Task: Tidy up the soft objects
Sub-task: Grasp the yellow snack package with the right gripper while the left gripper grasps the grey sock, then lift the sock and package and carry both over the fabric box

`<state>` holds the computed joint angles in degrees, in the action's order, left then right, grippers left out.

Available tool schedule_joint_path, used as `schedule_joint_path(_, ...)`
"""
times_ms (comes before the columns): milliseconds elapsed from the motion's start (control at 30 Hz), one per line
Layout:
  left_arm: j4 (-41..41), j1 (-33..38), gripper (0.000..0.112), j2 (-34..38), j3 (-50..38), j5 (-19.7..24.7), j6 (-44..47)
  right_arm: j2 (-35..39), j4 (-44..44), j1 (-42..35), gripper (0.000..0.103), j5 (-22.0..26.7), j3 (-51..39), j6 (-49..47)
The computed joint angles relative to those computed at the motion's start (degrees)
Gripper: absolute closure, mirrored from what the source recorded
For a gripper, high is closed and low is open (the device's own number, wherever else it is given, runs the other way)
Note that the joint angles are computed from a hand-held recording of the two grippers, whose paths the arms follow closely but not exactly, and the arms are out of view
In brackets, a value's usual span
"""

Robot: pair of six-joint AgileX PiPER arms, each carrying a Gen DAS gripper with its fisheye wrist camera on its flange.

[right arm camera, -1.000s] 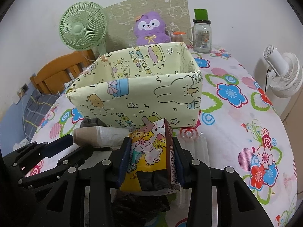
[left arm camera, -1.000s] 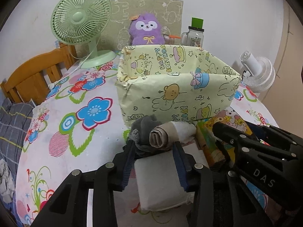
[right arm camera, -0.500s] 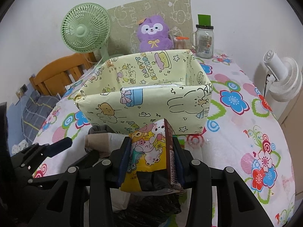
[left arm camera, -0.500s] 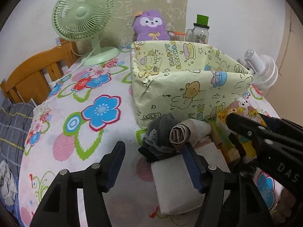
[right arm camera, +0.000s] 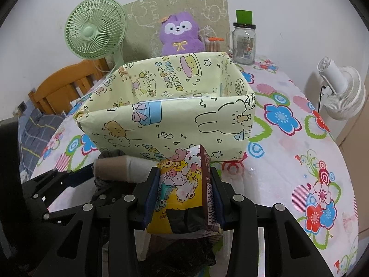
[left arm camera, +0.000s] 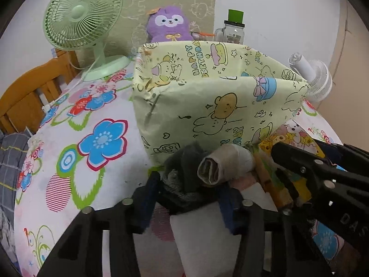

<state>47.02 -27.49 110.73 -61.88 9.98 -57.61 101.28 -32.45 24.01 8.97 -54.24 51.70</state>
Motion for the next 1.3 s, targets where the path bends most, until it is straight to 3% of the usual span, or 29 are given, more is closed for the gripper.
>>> schedule_joint_path(133,-2.4,0.1,0.070,-1.5,1.4,-0.7,2.1,-0.3,0.5,0.0,0.058,-0.3,0.1,-0.5)
schedule_joint_path(367,13.3,-0.9,0.071,-6.0,5.1,-0.2,-14.7,-2.2,-2.2,0.6,0.058,-0.7,1.4,2.5)
schedule_joint_path(500,16.2,-1.3,0.071,-8.3,6.1,0.4,-18.0,-4.2,-4.8,0.8,0.058,-0.8,2.3,4.9)
schedule_joint_path(700,13.3,-1.9,0.071,-11.4,7.1,0.7,-15.7,-7.2,-9.4,1.3,0.058,-0.4,3.7,9.4)
schedule_joint_path(1300,14.0,-5.5,0.071,-16.6,5.4,5.8,-16.2,-14.6,-2.7,0.5,0.058,1.5,4.2,1.6)
